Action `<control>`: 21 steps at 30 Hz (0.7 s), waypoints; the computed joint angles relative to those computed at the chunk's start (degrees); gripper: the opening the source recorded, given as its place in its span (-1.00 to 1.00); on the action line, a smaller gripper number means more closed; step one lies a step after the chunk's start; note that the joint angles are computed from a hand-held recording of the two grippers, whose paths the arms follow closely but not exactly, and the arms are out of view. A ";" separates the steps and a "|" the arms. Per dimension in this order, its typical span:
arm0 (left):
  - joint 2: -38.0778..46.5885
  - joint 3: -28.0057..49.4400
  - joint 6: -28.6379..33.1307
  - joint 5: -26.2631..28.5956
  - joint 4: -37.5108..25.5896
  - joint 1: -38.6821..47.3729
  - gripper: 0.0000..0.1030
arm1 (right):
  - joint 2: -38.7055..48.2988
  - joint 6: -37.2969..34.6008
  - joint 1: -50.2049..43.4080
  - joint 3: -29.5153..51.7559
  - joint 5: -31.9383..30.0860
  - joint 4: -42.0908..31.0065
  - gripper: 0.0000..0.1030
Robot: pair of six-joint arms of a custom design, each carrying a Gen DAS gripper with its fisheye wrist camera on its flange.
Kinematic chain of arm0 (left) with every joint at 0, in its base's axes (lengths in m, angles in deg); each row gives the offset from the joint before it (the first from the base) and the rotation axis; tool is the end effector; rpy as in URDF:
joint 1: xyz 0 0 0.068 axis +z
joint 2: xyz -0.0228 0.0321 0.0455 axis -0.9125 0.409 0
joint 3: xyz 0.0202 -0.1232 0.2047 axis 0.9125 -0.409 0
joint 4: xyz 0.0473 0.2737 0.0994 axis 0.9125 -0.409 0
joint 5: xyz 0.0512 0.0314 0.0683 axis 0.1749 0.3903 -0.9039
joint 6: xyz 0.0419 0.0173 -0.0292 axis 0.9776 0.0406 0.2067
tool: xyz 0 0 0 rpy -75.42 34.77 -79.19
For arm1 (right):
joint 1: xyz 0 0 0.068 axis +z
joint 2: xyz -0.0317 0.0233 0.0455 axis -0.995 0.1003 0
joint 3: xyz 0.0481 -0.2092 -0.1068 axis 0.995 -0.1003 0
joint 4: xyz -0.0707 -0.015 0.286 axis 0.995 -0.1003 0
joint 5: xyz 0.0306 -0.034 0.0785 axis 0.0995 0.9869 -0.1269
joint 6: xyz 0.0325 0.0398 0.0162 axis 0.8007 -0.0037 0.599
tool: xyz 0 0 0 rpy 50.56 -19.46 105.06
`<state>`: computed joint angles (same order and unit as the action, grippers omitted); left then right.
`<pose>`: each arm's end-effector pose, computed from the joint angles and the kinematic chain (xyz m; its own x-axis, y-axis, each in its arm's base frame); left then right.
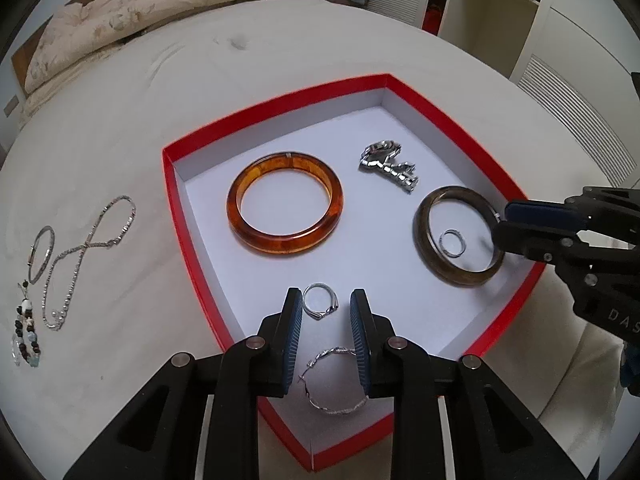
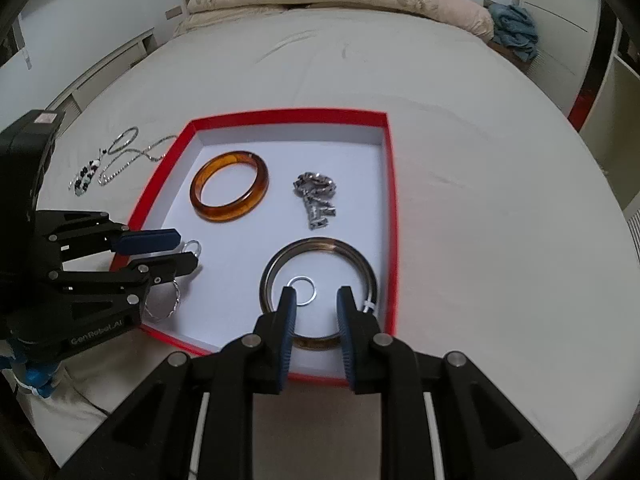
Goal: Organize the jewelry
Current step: 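Open both tools to drop the small rings into the red box, then withdraw both tools from the box toward the remaining jewelry on the bed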
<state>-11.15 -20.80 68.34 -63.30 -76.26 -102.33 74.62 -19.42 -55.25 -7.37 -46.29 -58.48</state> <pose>0.1730 -0.1261 0.2516 -0.7784 0.3916 -0.4906 0.4689 0.8824 -0.0397 0.1783 0.0942 0.2504 -0.8226 -0.1756 -0.5408 -0.2325 0.9719 0.0379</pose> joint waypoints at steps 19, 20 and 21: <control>-14.71 10.60 2.93 -1.68 -19.28 4.81 -0.45 | -6.75 16.16 18.39 11.56 12.94 -14.80 -0.61; -15.59 11.30 4.08 -1.33 -20.57 6.43 -0.44 | -6.15 17.78 20.53 12.62 14.33 -15.45 -0.61; -16.54 12.12 5.63 -0.55 -22.00 8.68 -0.44 | -5.59 19.44 22.77 13.78 15.81 -16.22 -0.61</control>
<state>-27.70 -8.68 73.97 -63.85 -98.26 -93.65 69.02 0.02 -32.48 6.41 -30.49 -74.70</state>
